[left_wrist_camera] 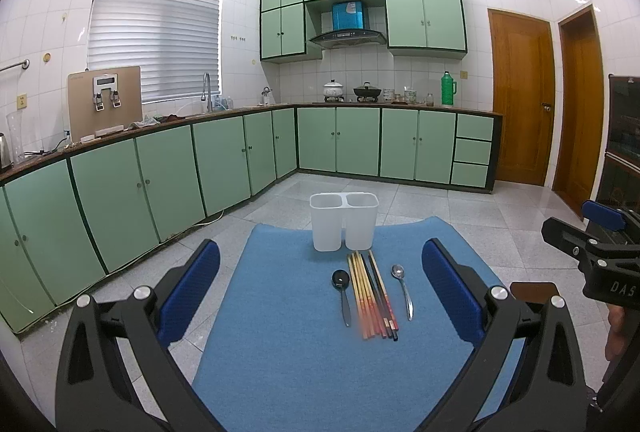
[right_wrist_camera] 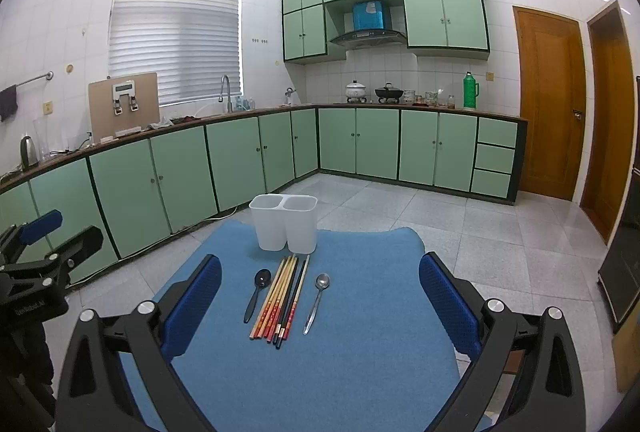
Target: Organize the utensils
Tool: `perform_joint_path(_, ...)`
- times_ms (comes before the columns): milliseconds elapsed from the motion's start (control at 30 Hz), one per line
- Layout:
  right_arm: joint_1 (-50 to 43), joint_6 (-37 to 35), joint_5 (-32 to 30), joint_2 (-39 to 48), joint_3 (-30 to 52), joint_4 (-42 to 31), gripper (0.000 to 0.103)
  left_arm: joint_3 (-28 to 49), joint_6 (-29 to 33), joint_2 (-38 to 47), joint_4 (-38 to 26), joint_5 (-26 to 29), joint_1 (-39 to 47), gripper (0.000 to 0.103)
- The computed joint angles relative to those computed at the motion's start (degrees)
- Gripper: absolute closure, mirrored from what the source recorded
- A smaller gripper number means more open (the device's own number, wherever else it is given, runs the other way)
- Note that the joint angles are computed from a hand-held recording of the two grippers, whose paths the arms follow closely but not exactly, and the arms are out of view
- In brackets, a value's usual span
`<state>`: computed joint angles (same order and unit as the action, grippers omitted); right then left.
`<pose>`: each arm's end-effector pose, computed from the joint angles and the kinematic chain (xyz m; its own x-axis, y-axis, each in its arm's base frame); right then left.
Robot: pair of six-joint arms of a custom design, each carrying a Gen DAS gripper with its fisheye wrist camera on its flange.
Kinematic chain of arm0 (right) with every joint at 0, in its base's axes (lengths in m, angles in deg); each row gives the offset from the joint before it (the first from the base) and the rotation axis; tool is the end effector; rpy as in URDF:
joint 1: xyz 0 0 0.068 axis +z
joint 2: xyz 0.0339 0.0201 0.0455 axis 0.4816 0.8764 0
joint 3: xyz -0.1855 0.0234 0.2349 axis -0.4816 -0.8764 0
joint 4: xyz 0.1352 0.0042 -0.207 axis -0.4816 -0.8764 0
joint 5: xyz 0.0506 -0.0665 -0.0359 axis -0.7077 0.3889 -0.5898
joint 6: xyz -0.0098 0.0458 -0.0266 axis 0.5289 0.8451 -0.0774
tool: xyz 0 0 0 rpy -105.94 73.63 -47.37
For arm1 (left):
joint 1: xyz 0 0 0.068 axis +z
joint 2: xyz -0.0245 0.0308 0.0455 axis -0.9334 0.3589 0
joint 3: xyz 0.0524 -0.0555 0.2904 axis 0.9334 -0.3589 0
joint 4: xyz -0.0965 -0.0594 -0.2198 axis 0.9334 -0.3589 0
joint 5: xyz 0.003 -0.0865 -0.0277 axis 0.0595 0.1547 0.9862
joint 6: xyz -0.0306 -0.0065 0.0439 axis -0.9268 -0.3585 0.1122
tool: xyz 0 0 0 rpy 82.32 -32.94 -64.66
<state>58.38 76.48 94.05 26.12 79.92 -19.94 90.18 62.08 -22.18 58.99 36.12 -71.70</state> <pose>0.2688 0.1458 0.3354 -0.3379 -0.0541 -0.9396 -0.3126 0.9481 0.0578 0.2209 -0.0035 0.3363 -0.3073 -0.0162 -0.9515 -0.1489 0.9883 0.0313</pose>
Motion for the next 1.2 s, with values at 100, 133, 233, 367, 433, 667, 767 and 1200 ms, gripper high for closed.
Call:
perform_joint_path(100, -0.7, -0.1, -0.7, 0.0, 0.4, -0.3, 0.006, 1.0, 0.0, -0.4, -1.4, -0.3, -0.2, 0.005)
perform_joint_path(133, -0.4, 0.0, -0.3, 0.1, 0.4, -0.3, 0.006, 1.0, 0.0, -0.4, -1.4, -0.1, 0.0, 0.005)
perform_joint_path(233, -0.3, 0.0, -0.2, 0.2, 0.5, -0.4, 0.006, 1.0, 0.3, -0.6, -1.5, 0.4, 0.7, 0.005)
perform_joint_path(367, 0.0, 0.4, 0.2, -0.7, 0.2, -1.0, 0.006, 1.0, 0.6, -0.7, -1.8, 1.4, 1.7, 0.005)
perform_joint_path(433, 0.0, 0.4, 0.2, -0.8, 0.2, -0.9, 0.006, 1.0, 0.9, -0.9, -1.8, 1.9, 2.3, 0.005)
perform_joint_path(667, 0.1, 0.4, 0.4, -0.7, 0.2, -1.0, 0.006, 1.7, 0.8, -0.4, -2.2, 0.8, 1.2, 0.005)
perform_joint_path(767, 0.0, 0.5, 0.3, -0.7, 0.1, -0.9, 0.006, 1.5, 0.5, -0.3, -1.8, -0.2, 0.3, 0.005)
perform_joint_path(1200, 0.5, 0.8, 0.9, 0.5, 0.5, -0.8, 0.006, 1.0, 0.4, -0.2, -1.4, -0.4, 0.3, 0.005)
